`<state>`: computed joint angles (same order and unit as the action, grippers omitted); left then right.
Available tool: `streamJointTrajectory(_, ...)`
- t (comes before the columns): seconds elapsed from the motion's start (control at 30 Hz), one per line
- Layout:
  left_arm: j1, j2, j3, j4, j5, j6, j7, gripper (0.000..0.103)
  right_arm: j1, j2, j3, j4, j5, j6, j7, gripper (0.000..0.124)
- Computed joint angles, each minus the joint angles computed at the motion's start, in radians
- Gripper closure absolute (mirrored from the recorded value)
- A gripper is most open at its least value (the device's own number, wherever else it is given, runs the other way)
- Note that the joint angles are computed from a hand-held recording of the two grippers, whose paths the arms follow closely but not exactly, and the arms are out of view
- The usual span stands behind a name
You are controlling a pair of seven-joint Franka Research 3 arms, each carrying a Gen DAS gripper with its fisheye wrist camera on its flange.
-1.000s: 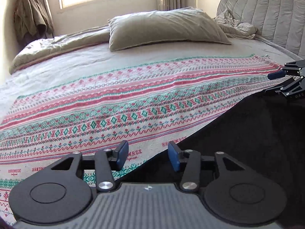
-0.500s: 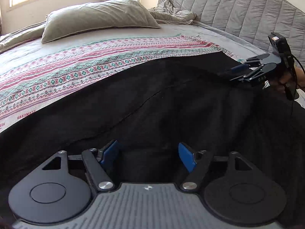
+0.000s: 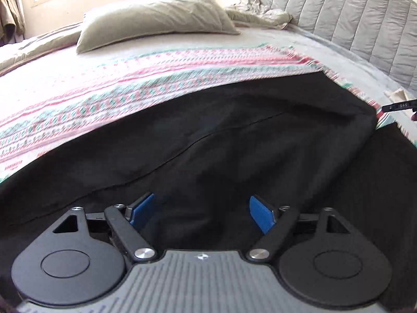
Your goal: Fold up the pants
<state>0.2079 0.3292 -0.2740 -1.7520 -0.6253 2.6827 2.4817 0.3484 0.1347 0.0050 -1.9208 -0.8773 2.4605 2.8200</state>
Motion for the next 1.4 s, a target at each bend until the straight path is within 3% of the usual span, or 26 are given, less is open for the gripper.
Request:
streamJointTrajectory(0.13, -0.020, 0.006, -0.066, 0.017, -0.098, -0.013, 0.059, 0.010, 0.009, 0.098, 0.008, 0.139, 0.053, 0.100, -0.157, 0.048)
streamJointTrajectory(0.37, -0.120, 0.140, -0.115, 0.171, -0.092, -0.074, 0.076, 0.010, -0.013, 0.393, -0.051, 0.546, 0.285, 0.010, -0.385, 0.050)
streamJointTrajectory(0.47, -0.133, 0.198, -0.145, 0.216, -0.087, -0.090, 0.079, 0.010, -0.018, 0.481, -0.080, 0.633, 0.341, 0.036, -0.426, 0.058)
streamJointTrajectory(0.5, -0.133, 0.211, -0.153, 0.223, -0.088, -0.094, 0.082, 0.010, -0.017, 0.508, -0.090, 0.659, 0.358, 0.040, -0.439, 0.066)
streamJointTrajectory(0.53, -0.133, 0.221, -0.161, 0.226, -0.090, -0.090, 0.087, 0.010, -0.008, 0.525, -0.106, 0.671, 0.364, 0.045, -0.437, 0.084)
streamJointTrajectory(0.57, -0.134, 0.232, -0.166, 0.234, -0.086, -0.086, 0.092, 0.010, -0.001, 0.540, -0.120, 0.677, 0.372, 0.061, -0.437, 0.095)
streamJointTrajectory(0.63, -0.109, 0.231, -0.196, 0.209, -0.110, -0.060, 0.154, 0.010, 0.032, 0.540, -0.172, 0.642, 0.349, 0.144, -0.411, 0.123)
streamJointTrajectory(0.77, -0.082, 0.206, -0.213, 0.172, -0.138, -0.071, 0.243, 0.010, 0.126, 0.534, -0.311, 0.585, 0.252, 0.253, -0.313, 0.123)
streamJointTrajectory(0.93, -0.102, 0.194, -0.196, 0.169, -0.125, -0.082, 0.276, 0.005, 0.151, 0.589, -0.363, 0.637, 0.237, 0.238, -0.283, 0.119)
streamJointTrajectory(0.97, -0.101, 0.187, -0.197, 0.160, -0.128, -0.080, 0.288, 0.005, 0.157, 0.593, -0.370, 0.645, 0.233, 0.224, -0.270, 0.113)
streamJointTrajectory(1.03, -0.101, 0.178, -0.195, 0.149, -0.137, -0.079, 0.302, 0.005, 0.172, 0.595, -0.387, 0.658, 0.216, 0.172, -0.242, 0.084)
streamJointTrajectory(1.07, -0.101, 0.174, -0.197, 0.140, -0.148, -0.073, 0.309, 0.005, 0.180, 0.586, -0.392, 0.651, 0.200, 0.149, -0.227, 0.080)
streamJointTrajectory(1.17, -0.104, 0.171, -0.188, 0.137, -0.179, -0.067, 0.281, 0.005, 0.168, 0.512, -0.358, 0.569, 0.180, 0.161, -0.210, 0.076)
streamJointTrajectory(1.23, -0.116, 0.159, -0.169, 0.134, -0.180, -0.049, 0.227, 0.005, 0.150, 0.458, -0.313, 0.515, 0.181, 0.175, -0.262, 0.063)
streamJointTrajectory(1.3, -0.131, 0.148, -0.144, 0.135, -0.159, -0.023, 0.163, 0.005, 0.120, 0.416, -0.251, 0.481, 0.207, 0.194, -0.370, 0.052)
streamJointTrajectory(1.4, -0.149, 0.137, -0.107, 0.144, -0.092, 0.025, 0.075, 0.003, 0.100, 0.385, -0.182, 0.479, 0.257, 0.195, -0.531, 0.050)
